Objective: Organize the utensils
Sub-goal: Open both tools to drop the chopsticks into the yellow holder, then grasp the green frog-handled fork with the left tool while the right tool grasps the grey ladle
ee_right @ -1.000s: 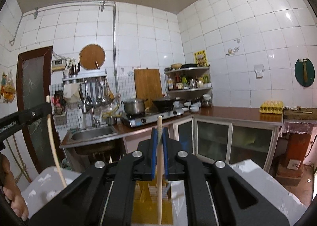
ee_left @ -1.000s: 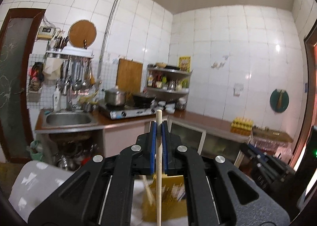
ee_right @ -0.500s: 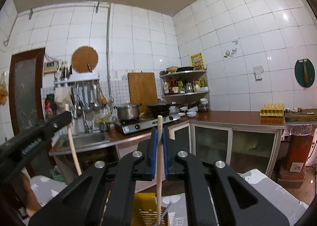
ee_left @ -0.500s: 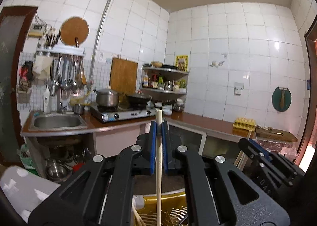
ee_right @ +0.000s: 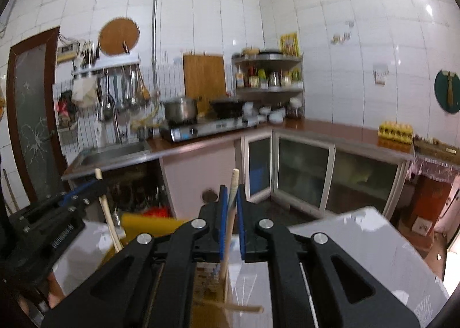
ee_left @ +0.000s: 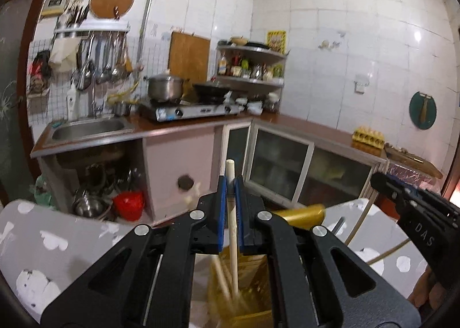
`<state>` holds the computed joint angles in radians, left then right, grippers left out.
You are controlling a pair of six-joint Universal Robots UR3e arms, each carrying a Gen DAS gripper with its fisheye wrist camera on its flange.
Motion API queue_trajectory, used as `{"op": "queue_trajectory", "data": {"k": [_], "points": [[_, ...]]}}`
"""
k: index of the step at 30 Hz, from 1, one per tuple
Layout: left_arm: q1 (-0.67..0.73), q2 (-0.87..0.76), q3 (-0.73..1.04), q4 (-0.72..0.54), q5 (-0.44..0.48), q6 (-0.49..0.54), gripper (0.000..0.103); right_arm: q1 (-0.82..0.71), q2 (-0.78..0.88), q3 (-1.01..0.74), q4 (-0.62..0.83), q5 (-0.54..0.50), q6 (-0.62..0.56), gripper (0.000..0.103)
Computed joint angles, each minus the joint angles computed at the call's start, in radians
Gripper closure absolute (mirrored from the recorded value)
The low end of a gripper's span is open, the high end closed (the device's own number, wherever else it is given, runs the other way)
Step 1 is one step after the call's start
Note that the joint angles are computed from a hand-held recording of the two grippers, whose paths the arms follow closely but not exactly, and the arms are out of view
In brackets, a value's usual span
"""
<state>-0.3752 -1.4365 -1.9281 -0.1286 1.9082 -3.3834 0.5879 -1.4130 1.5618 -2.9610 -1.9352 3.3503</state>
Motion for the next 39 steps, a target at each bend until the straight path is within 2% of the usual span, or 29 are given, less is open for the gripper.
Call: {"op": "queue_trajectory", "data": {"k": [2,3,4,5,6,7,8,10,11,13,16,18,23,26,30,31,34,35,37,39], "points": [[0.026,0.072,-0.026,-0.07,-0.027,-0.016,0.096,0.002,-0.012,0.023,0.012,-0.006,-0.005,0.093],[0.03,0.108,-0.03,-0.11,-0.025,-0.021,0.087,0.01,-0.021,0.032,0.026,-0.031,-0.014,0.093],[0.035,0.16,-0.034,-0.163,-0.022,-0.023,0.072,0.012,-0.037,0.043,0.041,-0.042,-0.016,0.089],[0.029,0.191,-0.038,-0.186,-0.01,-0.024,0.064,0.014,-0.055,0.06,0.051,-0.044,-0.011,0.078],[0.018,0.236,-0.042,-0.217,0.012,-0.021,0.048,0.013,-0.091,0.085,0.064,-0.045,0.001,0.07],[0.003,0.278,-0.042,-0.251,0.04,-0.011,0.036,0.015,-0.119,0.107,0.062,-0.053,0.011,0.056],[-0.012,0.303,-0.037,-0.279,0.064,-0.003,0.033,0.02,-0.142,0.122,0.061,-0.062,0.018,0.052],[-0.042,0.367,-0.023,-0.355,0.103,0.016,0.025,0.038,-0.201,0.15,0.09,-0.086,0.033,0.051],[-0.076,0.408,-0.015,-0.408,0.152,0.01,0.022,0.049,-0.225,0.157,0.116,-0.097,0.039,0.045],[-0.123,0.451,-0.013,-0.459,0.217,-0.012,0.005,0.1,-0.268,0.184,0.153,-0.159,0.051,0.038],[-0.219,0.519,-0.034,-0.536,0.332,-0.06,0.005,0.183,-0.297,0.227,0.187,-0.241,0.061,0.034],[-0.273,0.558,-0.05,-0.616,0.398,-0.102,0.005,0.218,-0.317,0.267,0.214,-0.255,0.102,0.033],[-0.315,0.657,-0.145,-0.76,0.448,-0.209,0.005,0.286,-0.325,0.372,0.24,-0.252,0.217,0.033],[-0.255,0.761,-0.235,-0.828,0.363,-0.226,0.005,0.325,-0.31,0.448,0.215,-0.243,0.273,0.033],[0.019,0.987,-0.343,-0.962,0.064,-0.098,0.005,0.354,-0.289,0.517,0.197,-0.215,0.34,0.033],[0.034,1.02,-0.378,-0.98,0.045,-0.094,0.005,0.359,-0.284,0.533,0.191,-0.205,0.355,0.033],[-0.091,0.979,-0.447,-0.948,0.151,-0.189,0.005,0.389,-0.249,0.555,0.194,-0.185,0.385,0.033],[-0.096,0.988,-0.47,-0.955,0.156,-0.199,0.005,0.401,-0.234,0.562,0.192,-0.181,0.388,0.033],[-0.041,1.039,-0.5,-0.989,0.101,-0.168,0.005,0.418,-0.214,0.561,0.197,-0.173,0.395,0.033],[0.098,1.16,-0.523,-1.074,-0.013,-0.077,0.005,0.431,-0.198,0.555,0.202,-0.167,0.397,0.033]]}}
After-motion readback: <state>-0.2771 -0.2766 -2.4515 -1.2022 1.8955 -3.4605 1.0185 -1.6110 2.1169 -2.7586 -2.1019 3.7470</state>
